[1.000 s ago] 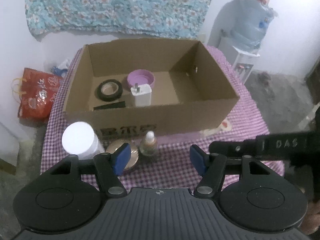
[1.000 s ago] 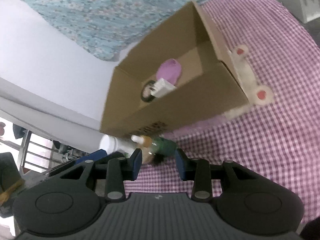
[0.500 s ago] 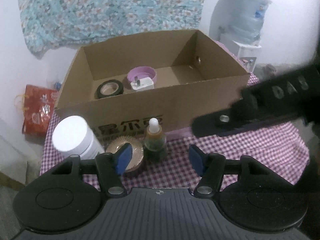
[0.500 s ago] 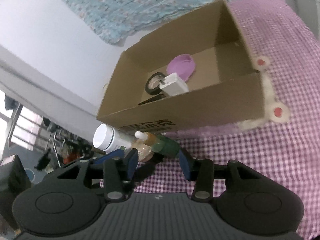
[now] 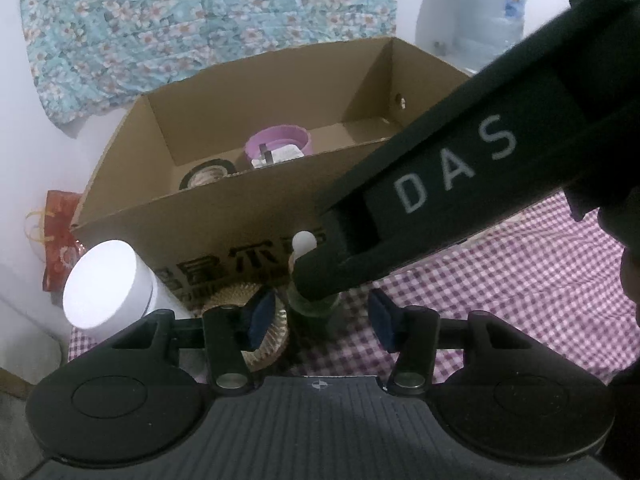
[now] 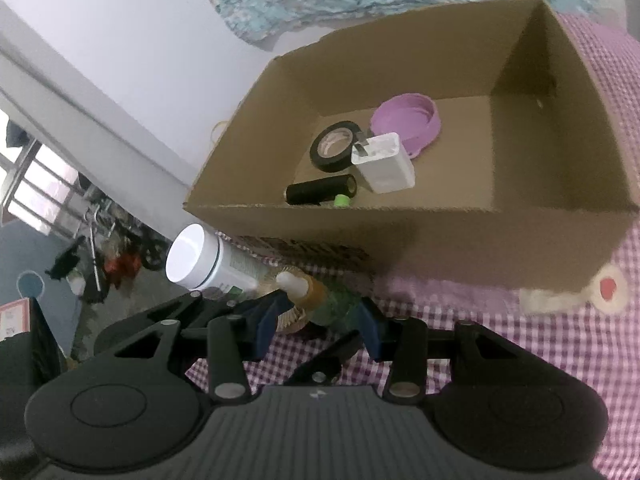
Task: Organize rigid objects
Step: 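Move the right tool to the dropper bottle and close on its neck, then carry the dropper bottle into the box and open the right tool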
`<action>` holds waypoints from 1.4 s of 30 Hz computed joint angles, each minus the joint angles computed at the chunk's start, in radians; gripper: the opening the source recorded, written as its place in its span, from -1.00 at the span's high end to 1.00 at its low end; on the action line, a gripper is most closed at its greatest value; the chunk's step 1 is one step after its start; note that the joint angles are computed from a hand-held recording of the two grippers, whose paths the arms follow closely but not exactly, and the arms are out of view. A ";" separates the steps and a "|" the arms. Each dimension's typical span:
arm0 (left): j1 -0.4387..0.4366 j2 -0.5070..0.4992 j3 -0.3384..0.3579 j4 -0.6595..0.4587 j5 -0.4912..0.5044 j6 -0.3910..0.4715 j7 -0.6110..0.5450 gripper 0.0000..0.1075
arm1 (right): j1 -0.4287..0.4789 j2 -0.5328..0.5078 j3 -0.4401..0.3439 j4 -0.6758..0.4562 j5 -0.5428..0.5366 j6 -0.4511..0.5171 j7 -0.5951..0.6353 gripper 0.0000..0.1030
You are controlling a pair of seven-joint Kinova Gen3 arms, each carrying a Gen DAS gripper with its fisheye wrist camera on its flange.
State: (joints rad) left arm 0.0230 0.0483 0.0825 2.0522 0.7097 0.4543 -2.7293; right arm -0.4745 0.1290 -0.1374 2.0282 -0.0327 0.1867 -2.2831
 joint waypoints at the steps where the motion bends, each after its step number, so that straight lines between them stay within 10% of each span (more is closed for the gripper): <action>1: -0.001 0.004 0.000 -0.001 0.004 -0.001 -0.006 0.04 | 0.006 0.002 -0.006 -0.005 -0.002 0.005 0.012 0.11; 13: 0.002 0.007 0.032 0.056 0.151 -0.109 -0.222 0.15 | 0.144 0.060 -0.112 -0.043 -0.182 0.008 0.239 0.25; 20: 0.012 0.016 0.034 0.047 0.111 -0.116 -0.161 0.40 | 0.120 0.050 -0.078 -0.038 -0.194 0.009 0.256 0.32; 42: 0.054 -0.140 -0.067 0.057 0.148 -0.018 -0.173 0.43 | -0.079 -0.088 0.025 -0.066 0.276 0.132 -0.239 0.54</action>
